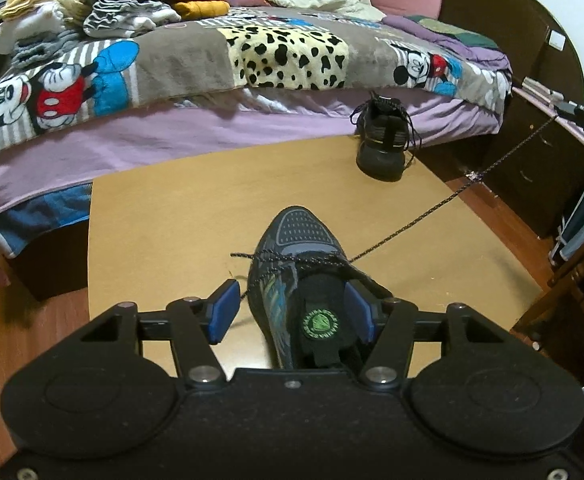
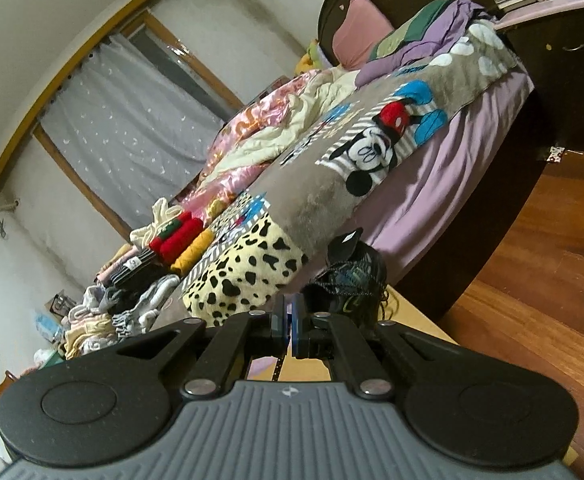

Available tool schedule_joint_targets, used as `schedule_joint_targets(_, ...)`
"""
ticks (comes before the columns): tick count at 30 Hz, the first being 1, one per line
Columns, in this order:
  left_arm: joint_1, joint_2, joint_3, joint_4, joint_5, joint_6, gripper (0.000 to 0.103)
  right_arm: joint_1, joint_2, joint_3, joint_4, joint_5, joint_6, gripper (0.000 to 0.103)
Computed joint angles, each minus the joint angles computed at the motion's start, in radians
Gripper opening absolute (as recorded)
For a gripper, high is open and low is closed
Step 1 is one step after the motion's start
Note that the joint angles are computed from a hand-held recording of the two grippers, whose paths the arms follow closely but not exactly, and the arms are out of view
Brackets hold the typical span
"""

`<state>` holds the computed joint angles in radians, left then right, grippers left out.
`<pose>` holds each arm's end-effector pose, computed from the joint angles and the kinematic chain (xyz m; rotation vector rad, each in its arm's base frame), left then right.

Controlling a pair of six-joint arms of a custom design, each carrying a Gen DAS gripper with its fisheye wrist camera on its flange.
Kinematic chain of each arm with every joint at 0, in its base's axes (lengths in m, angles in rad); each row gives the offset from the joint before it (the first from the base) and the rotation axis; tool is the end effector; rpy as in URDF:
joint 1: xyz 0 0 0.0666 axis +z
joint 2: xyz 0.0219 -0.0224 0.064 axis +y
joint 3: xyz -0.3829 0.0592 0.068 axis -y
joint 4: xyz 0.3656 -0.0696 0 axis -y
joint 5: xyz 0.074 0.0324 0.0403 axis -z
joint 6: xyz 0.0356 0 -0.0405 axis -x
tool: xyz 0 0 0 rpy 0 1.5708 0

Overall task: Lace up shoes with both hands
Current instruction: 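Pull the lace up through the eyelet with the right gripper while the left gripper holds the sneaker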

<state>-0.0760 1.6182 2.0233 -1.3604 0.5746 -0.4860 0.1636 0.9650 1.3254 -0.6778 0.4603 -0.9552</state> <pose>0.5008 -0.0579 0.5690 0.8746 2.2243 -0.5344 0.3010 0.0333 0.5798 0.9984 1.5789 0.3419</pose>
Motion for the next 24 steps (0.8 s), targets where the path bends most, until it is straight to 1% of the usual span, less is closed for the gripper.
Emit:
schedule_joint_targets(7,0.014,-0.060,-0.066,0.027,0.058,0.026,0.057,0.026,-0.045,-0.008,-0.051,0.078,-0.050,0.004)
schedule_joint_targets(11,0.024,-0.076,-0.083,0.034,0.088,0.038,0.057,0.035,-0.081,-0.023,-0.082,0.135,-0.095,0.004)
schedule_joint_targets(14,0.043,-0.071,-0.072,0.017,0.148,0.073,0.057,0.044,-0.107,-0.039,-0.099,0.179,-0.130,0.004)
schedule_joint_targets(18,0.060,-0.069,-0.066,0.020,0.206,0.117,0.060,0.066,-0.136,-0.047,-0.123,0.253,-0.167,0.004)
schedule_joint_targets(24,0.068,-0.077,-0.077,0.047,0.216,0.143,0.062,0.086,-0.164,-0.040,-0.147,0.343,-0.173,0.004)
